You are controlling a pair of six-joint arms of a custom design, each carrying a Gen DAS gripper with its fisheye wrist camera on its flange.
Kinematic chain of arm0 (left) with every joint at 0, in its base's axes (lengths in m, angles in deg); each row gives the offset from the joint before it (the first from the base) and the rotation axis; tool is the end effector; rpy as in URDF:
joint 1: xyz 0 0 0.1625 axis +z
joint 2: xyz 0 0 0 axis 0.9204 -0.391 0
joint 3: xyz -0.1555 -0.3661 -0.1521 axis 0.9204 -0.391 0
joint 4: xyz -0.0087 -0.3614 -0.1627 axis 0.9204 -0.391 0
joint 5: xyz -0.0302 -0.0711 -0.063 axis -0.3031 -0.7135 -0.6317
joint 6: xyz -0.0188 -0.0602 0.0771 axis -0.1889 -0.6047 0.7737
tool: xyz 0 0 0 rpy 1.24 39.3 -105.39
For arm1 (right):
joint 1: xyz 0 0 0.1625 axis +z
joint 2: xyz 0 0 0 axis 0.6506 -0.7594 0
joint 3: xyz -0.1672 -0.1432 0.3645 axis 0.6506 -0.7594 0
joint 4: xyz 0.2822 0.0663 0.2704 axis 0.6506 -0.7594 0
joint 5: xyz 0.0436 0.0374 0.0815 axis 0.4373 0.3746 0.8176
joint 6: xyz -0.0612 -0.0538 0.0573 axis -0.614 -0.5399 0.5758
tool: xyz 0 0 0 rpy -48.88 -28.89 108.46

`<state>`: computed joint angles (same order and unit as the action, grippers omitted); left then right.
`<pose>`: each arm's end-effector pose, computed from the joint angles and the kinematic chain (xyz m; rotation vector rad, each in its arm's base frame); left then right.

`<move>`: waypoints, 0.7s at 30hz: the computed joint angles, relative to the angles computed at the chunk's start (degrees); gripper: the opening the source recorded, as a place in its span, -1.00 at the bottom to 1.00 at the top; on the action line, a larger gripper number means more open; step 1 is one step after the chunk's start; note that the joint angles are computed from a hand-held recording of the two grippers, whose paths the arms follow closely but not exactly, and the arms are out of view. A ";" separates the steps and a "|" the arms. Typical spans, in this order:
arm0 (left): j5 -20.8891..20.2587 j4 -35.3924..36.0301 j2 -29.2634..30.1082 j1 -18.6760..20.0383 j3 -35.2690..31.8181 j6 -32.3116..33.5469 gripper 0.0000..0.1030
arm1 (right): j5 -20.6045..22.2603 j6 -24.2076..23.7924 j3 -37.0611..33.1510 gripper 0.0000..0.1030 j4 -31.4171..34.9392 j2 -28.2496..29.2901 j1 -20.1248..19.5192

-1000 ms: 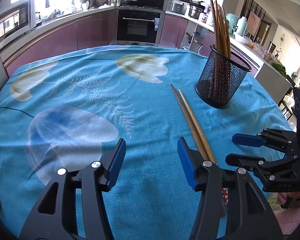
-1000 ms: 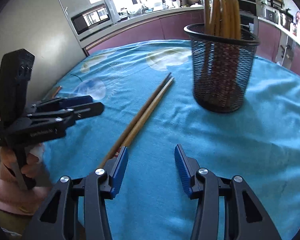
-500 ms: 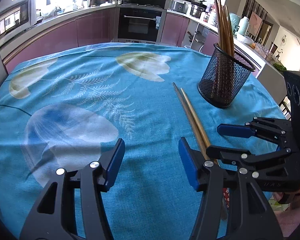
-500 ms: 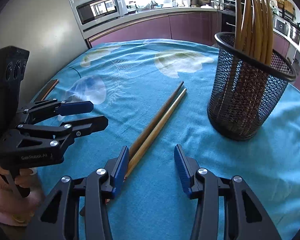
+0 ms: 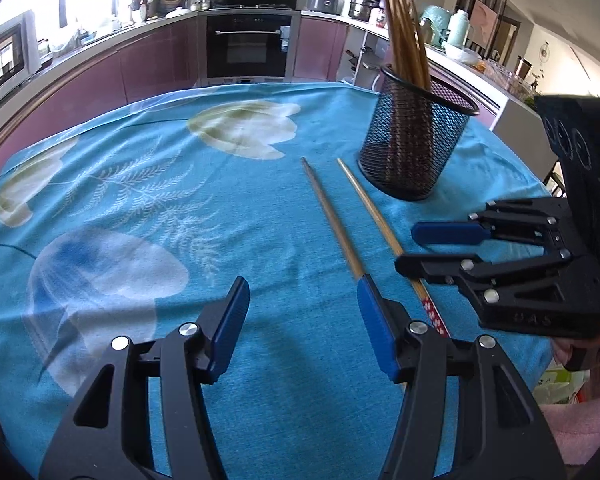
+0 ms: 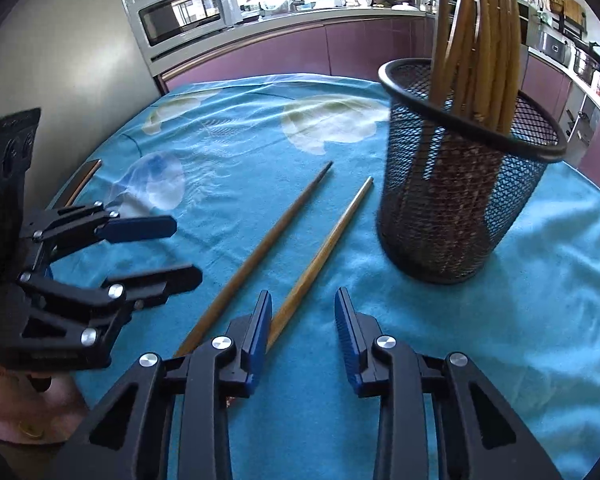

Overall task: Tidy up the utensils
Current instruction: 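Close the left tool on one chopstick while the right tool grasps the other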

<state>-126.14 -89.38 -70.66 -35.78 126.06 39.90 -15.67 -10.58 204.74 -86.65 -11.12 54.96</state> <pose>-0.2553 -0.4000 0.0460 0.3565 2.3791 -0.8151 0.1509 -0.4444 0.1789 1.1609 -2.5182 0.2880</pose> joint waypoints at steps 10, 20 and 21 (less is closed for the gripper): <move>-2.52 0.01 2.73 1.13 -2.84 3.90 -0.08 | 0.34 0.67 -1.25 -0.57 -1.41 1.80 -0.18; -4.07 -0.89 3.27 2.65 -4.42 4.86 -0.54 | 0.35 0.71 -0.83 -0.75 -1.47 1.34 -0.35; -3.82 -0.58 3.27 2.86 -4.67 4.64 -0.49 | 0.21 0.77 -0.96 -0.75 -1.43 1.44 -0.35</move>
